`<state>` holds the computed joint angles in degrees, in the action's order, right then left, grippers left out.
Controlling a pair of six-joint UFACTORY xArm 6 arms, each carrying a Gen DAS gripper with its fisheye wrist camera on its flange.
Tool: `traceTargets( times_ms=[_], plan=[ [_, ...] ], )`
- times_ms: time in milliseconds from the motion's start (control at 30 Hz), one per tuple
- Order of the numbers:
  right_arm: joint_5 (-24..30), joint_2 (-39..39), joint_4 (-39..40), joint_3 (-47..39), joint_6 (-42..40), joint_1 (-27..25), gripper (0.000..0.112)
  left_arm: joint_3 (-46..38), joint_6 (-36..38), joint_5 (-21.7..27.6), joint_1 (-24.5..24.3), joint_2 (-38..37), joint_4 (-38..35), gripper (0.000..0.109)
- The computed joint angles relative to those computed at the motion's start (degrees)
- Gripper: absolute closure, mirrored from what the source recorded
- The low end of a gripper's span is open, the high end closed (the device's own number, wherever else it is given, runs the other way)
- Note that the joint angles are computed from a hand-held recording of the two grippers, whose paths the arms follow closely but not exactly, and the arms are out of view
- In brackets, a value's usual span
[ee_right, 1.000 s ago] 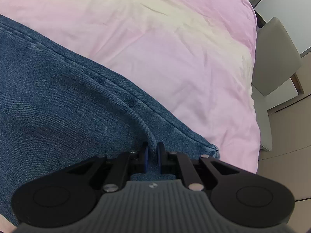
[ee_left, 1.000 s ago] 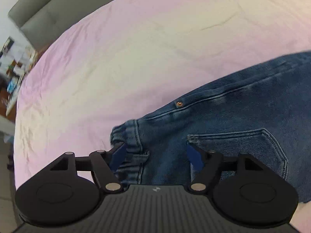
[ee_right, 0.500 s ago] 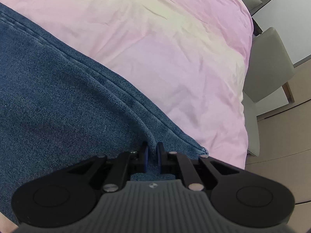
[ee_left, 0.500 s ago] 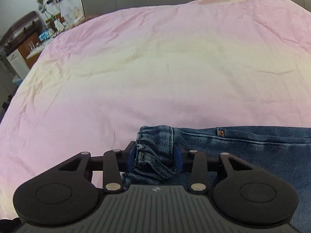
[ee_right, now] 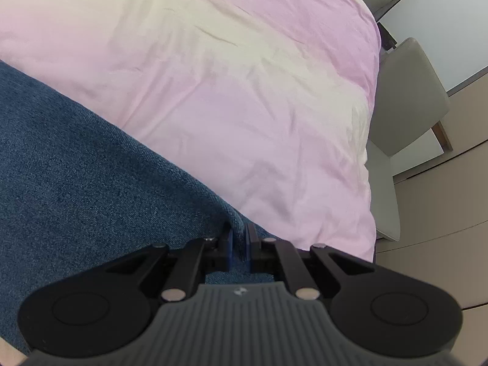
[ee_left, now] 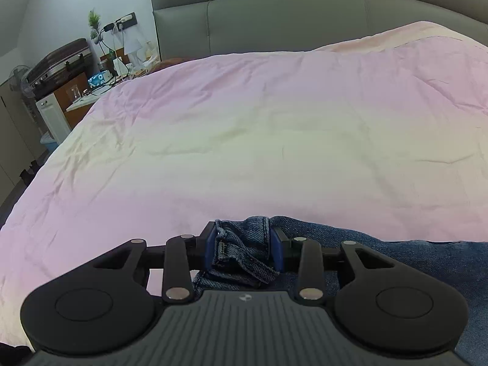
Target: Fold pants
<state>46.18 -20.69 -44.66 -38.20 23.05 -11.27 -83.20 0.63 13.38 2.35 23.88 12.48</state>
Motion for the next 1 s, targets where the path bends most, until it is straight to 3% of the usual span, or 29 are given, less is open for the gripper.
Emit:
traceTargets(
  times_ms=[267, 367, 433, 500, 533, 667, 833, 1000],
  plan=[
    [-2.4, 5.1, 0.9, -1.1, 1.3, -1.9, 0.111, -3.3, -6.9, 3.1, -1.0, 3.8, 10.3, 0.065],
    [-2.4, 5.4, 0.2, -1.5, 1.7, -2.1, 0.107, -3.4, -7.4, 4.8, -1.2, 3.3, 13.4, 0.05],
    [-1.4, 4.2, -2.7, -0.8, 3.2, -1.2, 0.081, -2.6, -6.4, 5.3, -1.1, 1.9, 13.4, 0.043],
    [-1.2, 1.9, -4.5, 0.4, 5.3, -0.9, 0.063, -0.6, -7.9, 5.1, -0.8, -0.4, 16.0, 0.038],
    [-1.2, 0.4, -3.4, 0.9, 5.7, -1.1, 0.06, 0.7, -7.1, 4.8, -0.8, -1.9, 15.2, 0.038],
    [-0.6, -5.9, 1.6, 3.1, 5.7, -1.3, 0.06, 7.9, 6.5, 4.1, -1.7, -9.4, -0.4, 0.038],
    [-0.1, -16.7, 10.9, 7.6, 2.9, -3.6, 0.061, 16.1, 21.6, 7.6, -4.8, -18.5, -17.8, 0.039],
    [1.6, -28.9, 20.4, 13.0, -1.2, -8.9, 0.072, 23.6, 29.1, 10.5, -8.6, -25.2, -29.1, 0.04]
  ],
)
